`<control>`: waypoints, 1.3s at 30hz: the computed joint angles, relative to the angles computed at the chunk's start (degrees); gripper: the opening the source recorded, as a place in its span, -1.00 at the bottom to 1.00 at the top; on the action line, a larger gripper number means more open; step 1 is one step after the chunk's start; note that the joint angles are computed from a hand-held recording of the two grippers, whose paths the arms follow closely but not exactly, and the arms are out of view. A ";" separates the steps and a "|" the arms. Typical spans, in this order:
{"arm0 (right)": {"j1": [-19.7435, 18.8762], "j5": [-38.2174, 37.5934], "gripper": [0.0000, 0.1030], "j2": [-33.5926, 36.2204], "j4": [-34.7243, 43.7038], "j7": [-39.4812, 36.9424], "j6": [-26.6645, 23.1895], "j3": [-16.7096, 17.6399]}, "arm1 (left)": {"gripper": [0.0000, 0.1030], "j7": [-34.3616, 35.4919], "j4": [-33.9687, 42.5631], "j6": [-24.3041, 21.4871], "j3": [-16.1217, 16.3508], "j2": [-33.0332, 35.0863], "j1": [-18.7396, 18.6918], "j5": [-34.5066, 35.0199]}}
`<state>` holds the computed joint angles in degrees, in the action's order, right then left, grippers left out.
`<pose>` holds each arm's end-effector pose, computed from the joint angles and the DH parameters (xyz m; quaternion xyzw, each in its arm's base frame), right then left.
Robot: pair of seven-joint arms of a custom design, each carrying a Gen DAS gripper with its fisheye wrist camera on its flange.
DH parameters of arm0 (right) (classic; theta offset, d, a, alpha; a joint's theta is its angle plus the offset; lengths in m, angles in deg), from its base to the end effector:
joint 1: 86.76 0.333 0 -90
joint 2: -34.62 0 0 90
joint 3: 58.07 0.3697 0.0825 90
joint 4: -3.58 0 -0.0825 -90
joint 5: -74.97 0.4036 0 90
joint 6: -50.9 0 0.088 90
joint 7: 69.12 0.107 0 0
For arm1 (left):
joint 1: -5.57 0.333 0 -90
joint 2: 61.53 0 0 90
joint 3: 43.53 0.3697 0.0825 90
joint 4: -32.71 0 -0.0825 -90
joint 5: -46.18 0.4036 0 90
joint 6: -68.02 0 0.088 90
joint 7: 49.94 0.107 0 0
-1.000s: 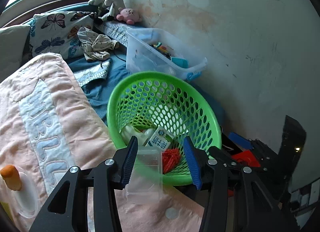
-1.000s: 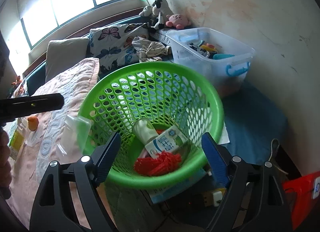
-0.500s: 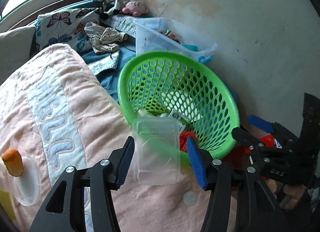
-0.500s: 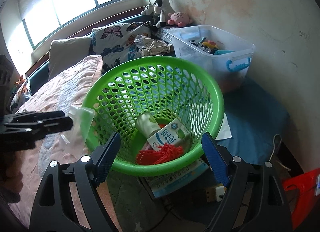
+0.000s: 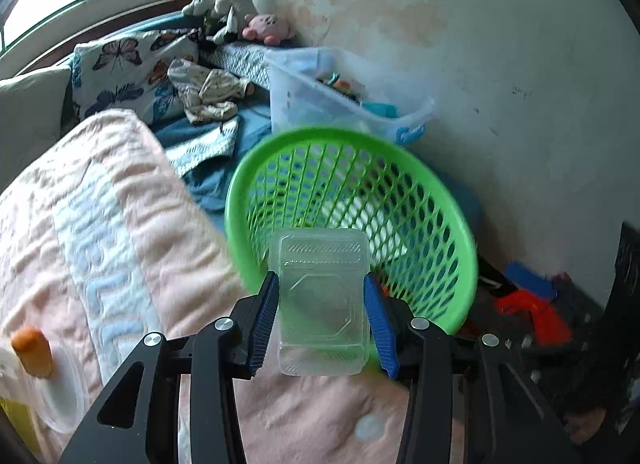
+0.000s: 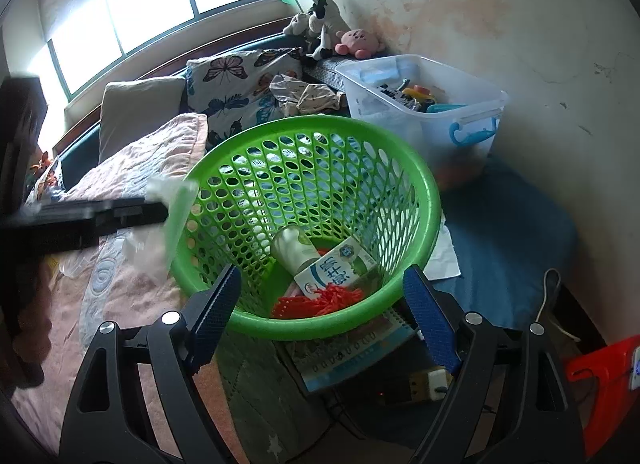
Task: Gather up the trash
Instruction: 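Lower the clear container into the green basket and open the left tool, then move the left tool to the yellow-green juice bottle and grasp it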
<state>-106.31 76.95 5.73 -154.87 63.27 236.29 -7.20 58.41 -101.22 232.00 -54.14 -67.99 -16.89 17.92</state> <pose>0.3544 0.2294 0.4396 -0.5978 0.6806 -0.2354 0.3521 0.4666 -0.2759 0.4902 -0.4928 0.8049 -0.3195 0.0853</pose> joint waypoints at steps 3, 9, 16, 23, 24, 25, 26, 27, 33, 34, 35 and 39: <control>0.40 0.02 0.60 -0.61 -0.23 0.27 -0.25 -0.01 | -0.17 0.66 2.03 0.46 -0.38 1.15 -0.47 -0.90; 0.89 -0.80 0.60 -1.67 -0.37 0.93 -1.00 0.40 | 0.45 4.27 2.51 1.59 -1.01 1.07 -1.03 -6.58; 1.83 -2.53 0.60 -1.72 1.38 1.08 -1.58 1.26 | 0.47 8.12 -3.07 3.52 2.13 -5.21 -3.41 -10.48; 2.17 -4.18 0.60 0.58 5.37 0.40 -1.69 3.37 | 0.72 4.18 -13.06 8.45 7.16 -15.88 -4.87 -6.31; 2.23 -4.32 0.60 1.02 5.89 0.31 -1.77 3.60 | 0.75 3.11 -14.11 8.68 7.29 -17.02 -4.15 -5.00; 2.14 -4.61 0.60 1.82 6.81 0.14 -1.83 4.15 | 0.76 1.92 -15.67 9.29 7.21 -18.58 -3.23 -3.75; 1.82 -4.87 0.60 2.23 7.44 0.08 -1.81 4.78 | 0.79 0.68 -17.27 9.58 6.98 -20.31 -1.99 -2.44; 1.33 -5.13 0.60 2.48 8.19 0.10 -2.00 5.61 | 0.81 0.11 -18.64 9.70 7.36 -21.87 -1.26 -1.34; -2.61 -7.31 0.60 6.47 13.57 0.18 -2.13 11.42 | 0.81 -5.36 -24.35 8.90 5.85 -28.43 7.64 6.84; -4.11 -7.87 0.60 7.00 14.82 0.22 -2.45 13.24 | 0.81 -5.79 -25.15 8.41 6.44 -29.47 8.67 7.91; -5.32 -8.30 0.60 7.26 15.67 0.41 -2.66 14.71 | 0.81 -5.98 -25.86 7.97 7.37 -30.43 9.22 8.83; -9.77 -10.38 0.60 9.99 19.52 0.34 -3.49 20.13 | 0.81 -7.65 -27.60 6.63 9.55 -32.28 13.40 13.21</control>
<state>-116.08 66.57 15.72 -135.35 63.61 232.80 12.92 50.76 -128.83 238.62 -44.59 -100.27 -3.49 31.13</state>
